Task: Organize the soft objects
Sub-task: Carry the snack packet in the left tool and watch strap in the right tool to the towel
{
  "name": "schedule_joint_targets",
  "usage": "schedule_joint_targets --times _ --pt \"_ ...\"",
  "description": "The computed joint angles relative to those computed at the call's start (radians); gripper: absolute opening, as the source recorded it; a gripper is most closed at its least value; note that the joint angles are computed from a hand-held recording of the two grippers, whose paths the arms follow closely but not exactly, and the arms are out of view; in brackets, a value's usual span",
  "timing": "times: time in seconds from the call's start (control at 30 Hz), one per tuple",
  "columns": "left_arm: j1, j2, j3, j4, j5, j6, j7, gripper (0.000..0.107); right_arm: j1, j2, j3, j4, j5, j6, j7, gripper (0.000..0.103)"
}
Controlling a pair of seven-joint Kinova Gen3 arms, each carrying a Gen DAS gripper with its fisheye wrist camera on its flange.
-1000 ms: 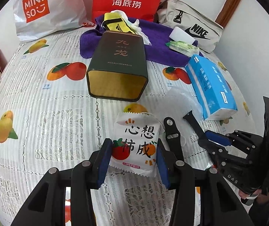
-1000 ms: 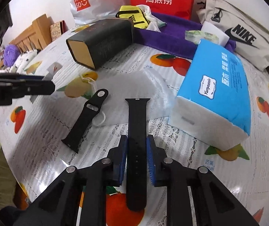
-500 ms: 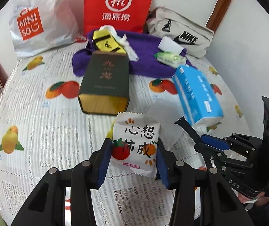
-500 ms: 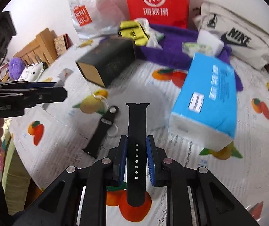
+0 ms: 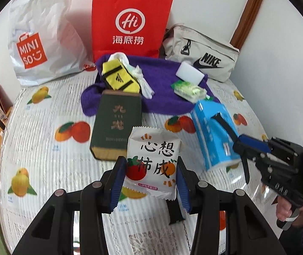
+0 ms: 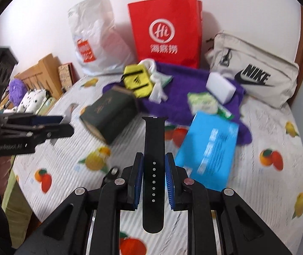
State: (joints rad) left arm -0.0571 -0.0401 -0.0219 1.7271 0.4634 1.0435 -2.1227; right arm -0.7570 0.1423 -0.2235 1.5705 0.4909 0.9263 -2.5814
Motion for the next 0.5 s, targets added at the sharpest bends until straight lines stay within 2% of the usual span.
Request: schedule_joint_targets --times 0.5 --pt "0.01 0.165 0.054 -0.197 -0.069 -0.023 0.106 0.043 0.11 0.095 0.088 -0.102 -0.052 -0.05 0.118 0.02"
